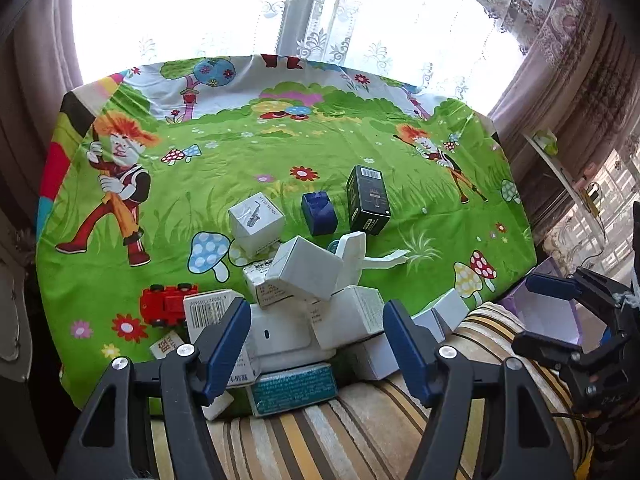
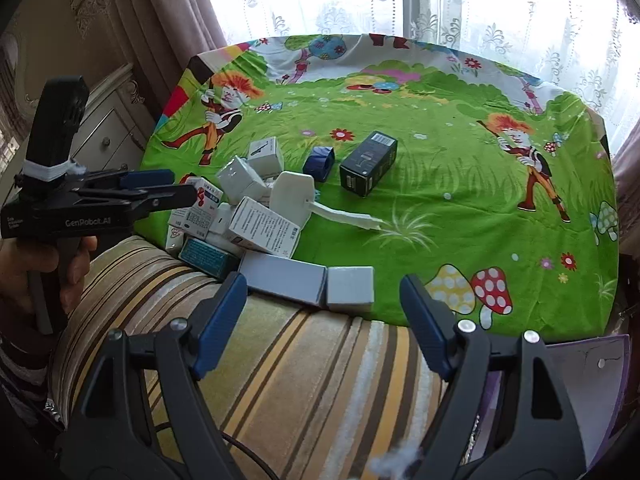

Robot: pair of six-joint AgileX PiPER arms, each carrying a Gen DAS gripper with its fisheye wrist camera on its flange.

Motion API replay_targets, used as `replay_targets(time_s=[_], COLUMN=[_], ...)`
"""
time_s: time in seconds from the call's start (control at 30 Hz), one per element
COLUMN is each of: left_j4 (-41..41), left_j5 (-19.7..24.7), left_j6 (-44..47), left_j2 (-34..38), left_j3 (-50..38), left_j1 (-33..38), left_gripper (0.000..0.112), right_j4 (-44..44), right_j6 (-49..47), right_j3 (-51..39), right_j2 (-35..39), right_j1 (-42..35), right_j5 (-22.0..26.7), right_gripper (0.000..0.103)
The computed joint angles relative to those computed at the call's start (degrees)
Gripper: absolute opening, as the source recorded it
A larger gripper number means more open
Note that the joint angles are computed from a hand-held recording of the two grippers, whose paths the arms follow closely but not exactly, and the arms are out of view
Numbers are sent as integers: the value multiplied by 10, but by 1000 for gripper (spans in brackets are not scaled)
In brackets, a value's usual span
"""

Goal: Organize rigid objects
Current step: 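Move both grippers back over the pile of white boxes on the bed, then grasp a small white cube box with the left gripper while the right grasps a printed white box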

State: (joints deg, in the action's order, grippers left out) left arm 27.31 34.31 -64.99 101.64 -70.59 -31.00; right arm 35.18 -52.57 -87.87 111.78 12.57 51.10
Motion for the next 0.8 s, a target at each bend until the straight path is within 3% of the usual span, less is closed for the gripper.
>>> replay_targets(time_s=[0.33, 0.47, 0.8], left_j4=[-72, -90, -89], left_j5=[46, 51, -12], left_j6=[128, 152, 120], left_j2=[93, 110, 79], left_j3=[-107, -123, -73], left_j1=[36, 44, 55], left_gripper=[66, 48, 45], right_j4=[-25, -36, -23], right_j6=[61, 93, 185], right_j3=[-81, -131, -254], right_j2=[65, 103, 197], right_j1=[35, 46, 56], right_j5=[63, 97, 172], right_gripper=[81, 81, 81])
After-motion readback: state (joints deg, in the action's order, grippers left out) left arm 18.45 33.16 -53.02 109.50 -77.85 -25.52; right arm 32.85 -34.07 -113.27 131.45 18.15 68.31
